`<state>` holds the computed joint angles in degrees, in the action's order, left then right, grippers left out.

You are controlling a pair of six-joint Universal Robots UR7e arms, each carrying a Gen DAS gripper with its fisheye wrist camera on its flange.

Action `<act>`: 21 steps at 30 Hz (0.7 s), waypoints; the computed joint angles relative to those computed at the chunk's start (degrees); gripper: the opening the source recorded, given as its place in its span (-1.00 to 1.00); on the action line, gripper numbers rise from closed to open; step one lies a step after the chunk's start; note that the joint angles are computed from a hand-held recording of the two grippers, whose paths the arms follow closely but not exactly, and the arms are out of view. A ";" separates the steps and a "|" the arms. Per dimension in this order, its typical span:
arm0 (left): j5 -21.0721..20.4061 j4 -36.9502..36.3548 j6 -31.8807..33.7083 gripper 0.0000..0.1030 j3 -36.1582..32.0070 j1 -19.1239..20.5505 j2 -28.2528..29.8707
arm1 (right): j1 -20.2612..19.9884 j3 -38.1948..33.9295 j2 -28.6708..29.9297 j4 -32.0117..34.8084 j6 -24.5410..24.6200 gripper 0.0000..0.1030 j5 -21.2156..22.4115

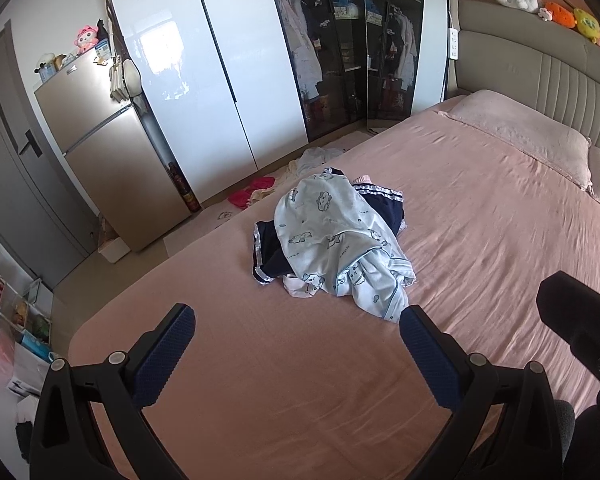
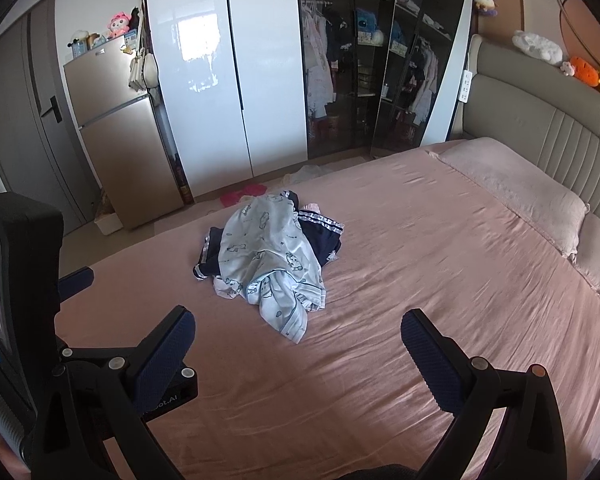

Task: Fold clothes
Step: 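Move both grippers toward the light blue pajama pants on the bed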

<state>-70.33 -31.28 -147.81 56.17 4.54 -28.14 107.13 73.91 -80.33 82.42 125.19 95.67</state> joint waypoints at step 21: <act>6.51 -4.90 1.40 1.00 10.21 4.02 -7.76 | 3.47 0.21 8.32 -4.62 4.17 1.00 3.44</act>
